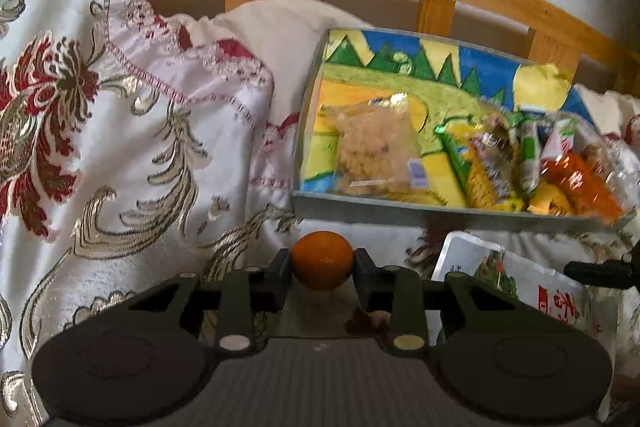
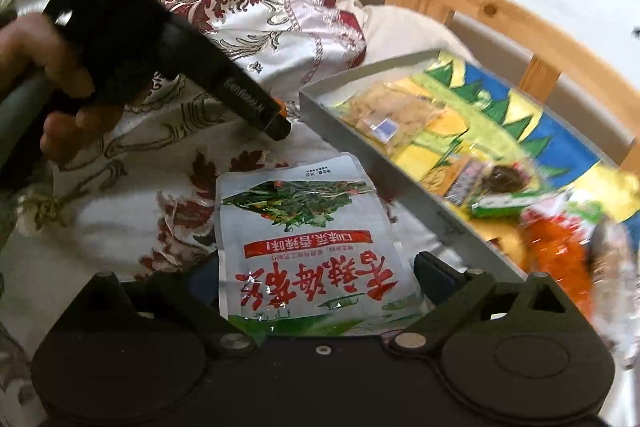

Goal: Organize snacks
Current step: 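Lift the tangerine with the left tool while the right tool carries the packet over the tray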

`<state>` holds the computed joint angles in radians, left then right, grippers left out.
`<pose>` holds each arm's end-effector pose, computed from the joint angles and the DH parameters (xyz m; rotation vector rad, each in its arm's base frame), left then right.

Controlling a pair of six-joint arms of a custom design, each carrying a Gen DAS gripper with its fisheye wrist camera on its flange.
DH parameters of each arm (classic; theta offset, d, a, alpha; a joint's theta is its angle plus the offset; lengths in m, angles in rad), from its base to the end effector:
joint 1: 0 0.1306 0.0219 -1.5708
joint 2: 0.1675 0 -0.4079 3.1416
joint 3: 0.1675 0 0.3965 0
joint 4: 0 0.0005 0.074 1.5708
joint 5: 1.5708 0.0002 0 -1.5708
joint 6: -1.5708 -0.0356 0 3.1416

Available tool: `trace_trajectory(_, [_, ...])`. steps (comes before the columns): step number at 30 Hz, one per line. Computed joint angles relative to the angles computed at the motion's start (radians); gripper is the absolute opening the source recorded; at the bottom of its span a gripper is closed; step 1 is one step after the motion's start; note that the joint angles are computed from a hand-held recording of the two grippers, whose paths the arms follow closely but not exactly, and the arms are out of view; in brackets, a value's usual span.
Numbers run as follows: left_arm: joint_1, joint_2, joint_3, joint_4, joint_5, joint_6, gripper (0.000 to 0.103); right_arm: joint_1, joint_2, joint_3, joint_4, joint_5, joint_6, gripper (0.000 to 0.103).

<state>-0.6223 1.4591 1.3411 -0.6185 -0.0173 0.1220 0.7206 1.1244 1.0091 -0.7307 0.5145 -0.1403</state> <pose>0.4221 -0.3027 0.4174 0.5692 2.2637 -0.3573 0.2921 0.2325 0.3984 -0.4336 2.2460 -0.1841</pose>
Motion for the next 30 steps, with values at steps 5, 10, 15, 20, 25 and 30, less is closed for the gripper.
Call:
trace_trajectory(5, [-0.020,-0.012,0.014,0.014,-0.008,0.013,0.036,0.015,-0.021,0.003,-0.007,0.074,0.019,0.097])
trace_trajectory(10, [-0.038,-0.008,0.049,0.021,-0.025,0.021,0.036,0.002,-0.059,0.005,0.022,0.131,0.039,0.097])
trace_trajectory(15, [-0.065,0.031,0.129,0.010,-0.057,0.032,0.036,-0.047,-0.102,-0.002,0.062,0.184,0.052,0.097])
trace_trajectory(20, [-0.108,0.112,0.254,0.009,-0.073,0.066,0.036,-0.134,-0.134,-0.007,0.116,0.217,0.043,0.097])
trace_trajectory(25, [-0.149,0.202,0.373,0.016,-0.091,0.043,0.036,-0.254,-0.124,0.008,0.162,0.228,0.010,0.098])
trace_trajectory(30, [-0.164,0.290,0.475,-0.019,-0.076,0.065,0.036,-0.350,-0.108,0.009,0.201,0.204,-0.008,0.098])
